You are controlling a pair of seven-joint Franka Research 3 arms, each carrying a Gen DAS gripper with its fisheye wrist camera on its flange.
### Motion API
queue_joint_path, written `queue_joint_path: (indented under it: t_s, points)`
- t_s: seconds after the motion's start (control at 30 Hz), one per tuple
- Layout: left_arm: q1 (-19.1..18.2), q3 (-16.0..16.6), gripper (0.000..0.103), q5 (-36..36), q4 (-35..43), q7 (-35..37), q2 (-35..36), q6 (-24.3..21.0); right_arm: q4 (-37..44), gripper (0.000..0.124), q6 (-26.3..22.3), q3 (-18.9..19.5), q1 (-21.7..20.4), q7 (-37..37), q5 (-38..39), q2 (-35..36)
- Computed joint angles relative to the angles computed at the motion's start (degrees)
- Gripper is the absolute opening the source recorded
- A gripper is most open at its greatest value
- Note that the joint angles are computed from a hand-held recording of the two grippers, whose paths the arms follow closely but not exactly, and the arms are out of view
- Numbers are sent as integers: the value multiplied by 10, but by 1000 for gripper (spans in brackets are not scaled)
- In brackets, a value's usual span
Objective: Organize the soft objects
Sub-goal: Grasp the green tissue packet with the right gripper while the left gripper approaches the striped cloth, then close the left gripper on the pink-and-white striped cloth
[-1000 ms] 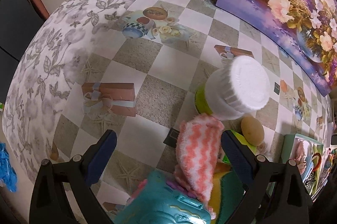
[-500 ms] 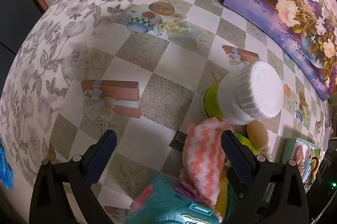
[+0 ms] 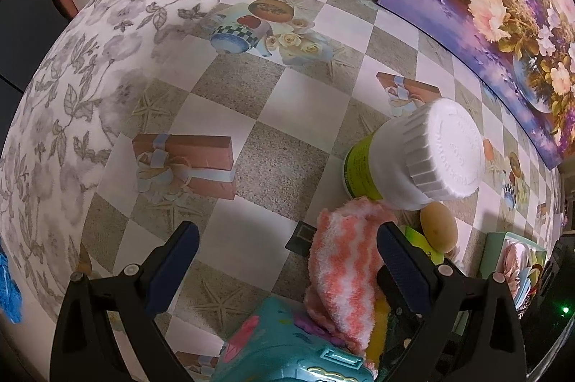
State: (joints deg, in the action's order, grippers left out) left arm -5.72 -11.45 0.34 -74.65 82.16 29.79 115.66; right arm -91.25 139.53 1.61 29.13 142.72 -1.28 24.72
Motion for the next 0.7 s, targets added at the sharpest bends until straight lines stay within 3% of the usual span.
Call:
queue_joint_path:
  t_s: [0.1,0.7]
  points:
    - [-1,0,99,1,1,0,1,-1,1,75,6,2,-2,-4,6,2]
    - [-15,-5,99,11,9,15,8,-11,-65,74,8,3,-18,10,5,-66]
